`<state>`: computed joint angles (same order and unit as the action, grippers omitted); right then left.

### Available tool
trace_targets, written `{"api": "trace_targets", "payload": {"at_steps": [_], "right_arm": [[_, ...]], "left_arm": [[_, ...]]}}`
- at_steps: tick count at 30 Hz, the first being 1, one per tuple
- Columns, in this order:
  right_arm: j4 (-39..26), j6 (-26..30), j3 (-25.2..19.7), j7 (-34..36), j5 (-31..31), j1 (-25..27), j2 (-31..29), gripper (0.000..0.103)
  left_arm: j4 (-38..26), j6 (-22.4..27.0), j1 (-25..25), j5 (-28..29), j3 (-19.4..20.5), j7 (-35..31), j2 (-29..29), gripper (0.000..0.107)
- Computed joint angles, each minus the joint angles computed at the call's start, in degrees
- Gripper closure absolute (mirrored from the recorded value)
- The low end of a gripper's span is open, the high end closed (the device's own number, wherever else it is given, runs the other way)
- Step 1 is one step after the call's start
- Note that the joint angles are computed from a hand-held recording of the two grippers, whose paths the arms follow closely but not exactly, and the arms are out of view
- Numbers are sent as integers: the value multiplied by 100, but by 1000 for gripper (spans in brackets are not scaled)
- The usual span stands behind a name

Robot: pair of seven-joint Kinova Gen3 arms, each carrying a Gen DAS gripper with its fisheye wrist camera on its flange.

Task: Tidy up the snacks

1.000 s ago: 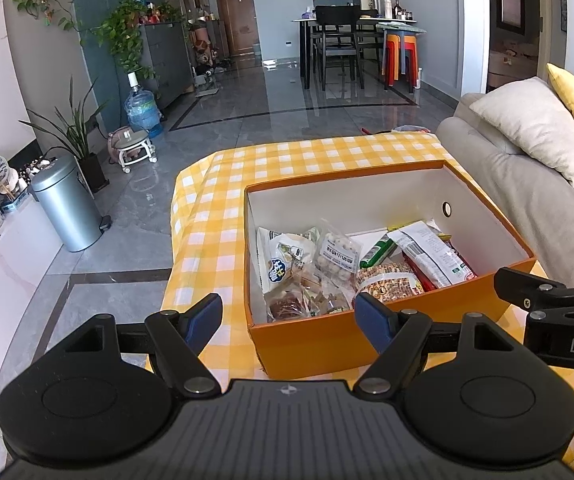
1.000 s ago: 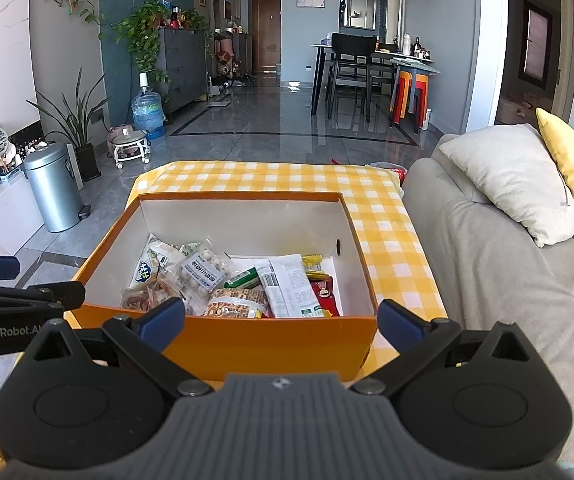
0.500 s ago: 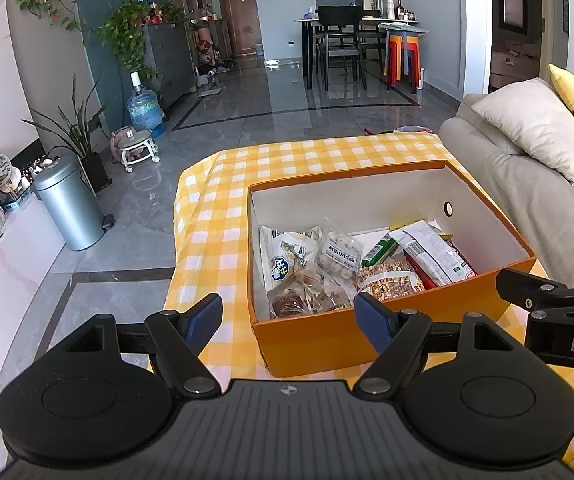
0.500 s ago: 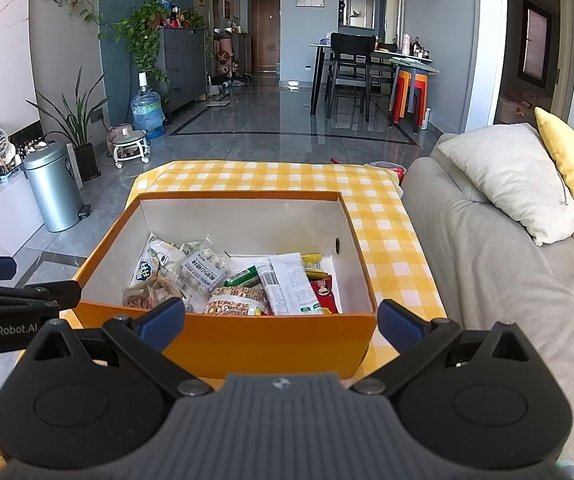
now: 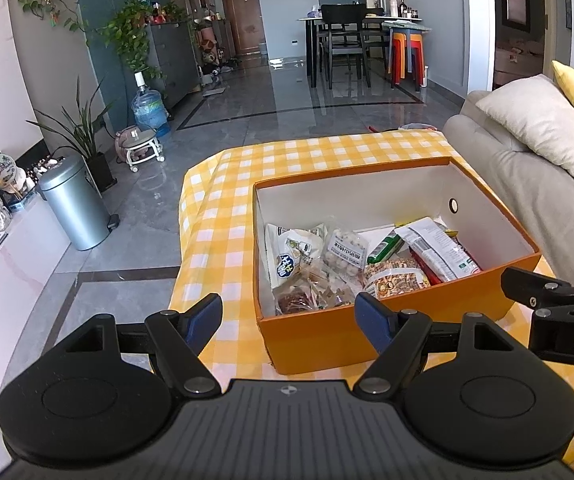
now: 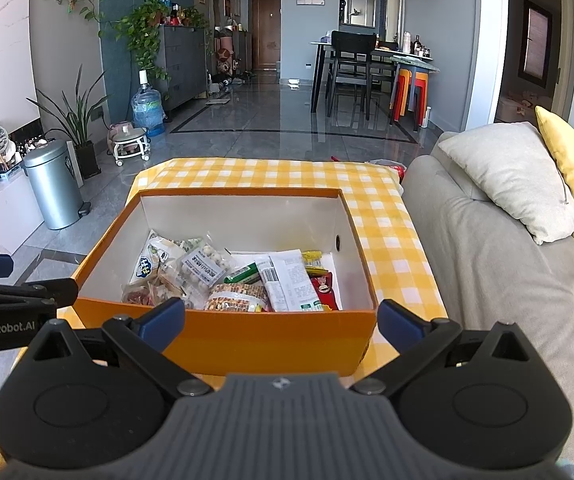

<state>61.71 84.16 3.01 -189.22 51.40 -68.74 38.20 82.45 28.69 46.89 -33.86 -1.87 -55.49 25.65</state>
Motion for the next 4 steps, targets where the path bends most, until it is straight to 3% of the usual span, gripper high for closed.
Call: {"api": "trace_targets", "payload": {"at_steps": [4], "right_arm": [[5, -6, -10, -7, -29, 9, 5, 4]], "left_arm": [[6, 22, 2, -11, 6, 25, -7, 19]]}}
